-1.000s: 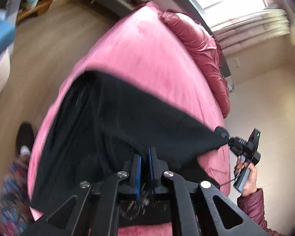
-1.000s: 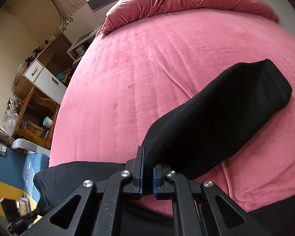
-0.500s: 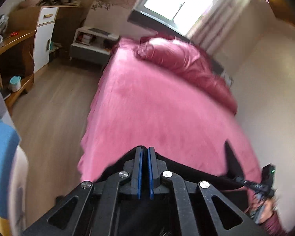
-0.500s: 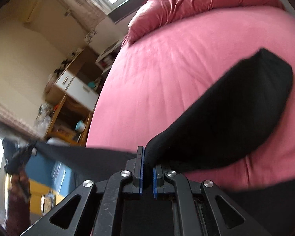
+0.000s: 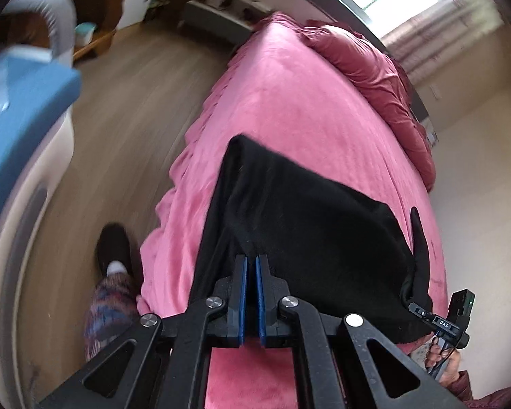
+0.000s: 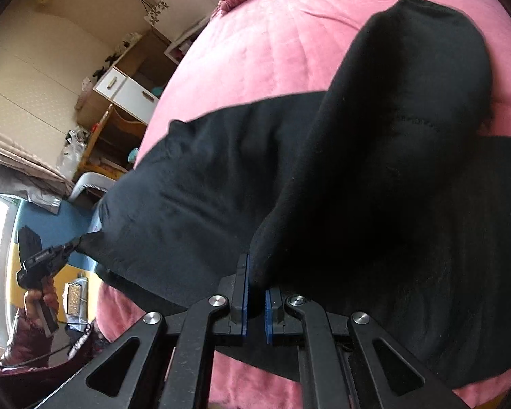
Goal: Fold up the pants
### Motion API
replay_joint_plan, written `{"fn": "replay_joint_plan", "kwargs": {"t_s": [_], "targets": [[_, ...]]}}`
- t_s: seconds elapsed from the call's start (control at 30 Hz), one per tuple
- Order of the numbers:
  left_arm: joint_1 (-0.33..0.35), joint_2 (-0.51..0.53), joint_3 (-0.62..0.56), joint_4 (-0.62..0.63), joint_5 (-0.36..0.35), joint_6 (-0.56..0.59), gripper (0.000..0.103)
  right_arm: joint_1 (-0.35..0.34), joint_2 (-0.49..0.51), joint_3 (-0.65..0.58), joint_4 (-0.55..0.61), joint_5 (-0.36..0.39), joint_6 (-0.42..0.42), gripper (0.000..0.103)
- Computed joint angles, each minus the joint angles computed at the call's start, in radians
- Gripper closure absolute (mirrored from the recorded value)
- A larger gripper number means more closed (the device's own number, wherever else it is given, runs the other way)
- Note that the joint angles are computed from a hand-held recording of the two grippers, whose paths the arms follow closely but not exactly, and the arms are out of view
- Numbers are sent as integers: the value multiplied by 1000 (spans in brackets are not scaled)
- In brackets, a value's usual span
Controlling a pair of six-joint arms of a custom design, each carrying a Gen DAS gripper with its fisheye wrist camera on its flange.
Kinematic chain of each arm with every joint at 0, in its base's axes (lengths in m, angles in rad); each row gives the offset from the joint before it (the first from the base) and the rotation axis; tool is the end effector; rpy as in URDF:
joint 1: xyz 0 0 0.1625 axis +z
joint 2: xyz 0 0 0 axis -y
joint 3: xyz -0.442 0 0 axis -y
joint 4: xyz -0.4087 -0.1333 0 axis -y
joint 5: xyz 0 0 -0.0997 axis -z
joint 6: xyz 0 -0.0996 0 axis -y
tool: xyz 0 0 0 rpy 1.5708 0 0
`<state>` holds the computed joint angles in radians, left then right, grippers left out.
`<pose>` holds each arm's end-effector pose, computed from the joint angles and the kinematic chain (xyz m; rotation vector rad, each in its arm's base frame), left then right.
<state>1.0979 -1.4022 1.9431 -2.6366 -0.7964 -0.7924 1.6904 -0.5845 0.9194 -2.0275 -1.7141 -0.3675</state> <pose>-0.0682 -0.5789 0.3761 -0.6858 2.4889 -1.1748 0.2215 -0.8452 0.1863 0.7061 -2.8958 0.1539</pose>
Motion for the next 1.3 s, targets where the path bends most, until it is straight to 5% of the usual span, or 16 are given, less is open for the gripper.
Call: {"fn": "replay_joint_plan", "kwargs": {"t_s": [0.37,0.8,0.97,1.13,1.3], "targets": [[22,3,4,128,-8,-118,98,11,0,40,-4,-107,-54,96],[-26,12,-63,421,63,-198,98,-11,-12,45,8,-84,-72,96],[-17,32,-104,506,73,-255,94,6,-1,47,-6,-133,-128,96],[-56,55,-188,786,225,-454,79,11,-5,61,4,-141,-144,96],[-116,92,-210,768,387,-437,78,0,0,43,15,-116,-116,89]]}}
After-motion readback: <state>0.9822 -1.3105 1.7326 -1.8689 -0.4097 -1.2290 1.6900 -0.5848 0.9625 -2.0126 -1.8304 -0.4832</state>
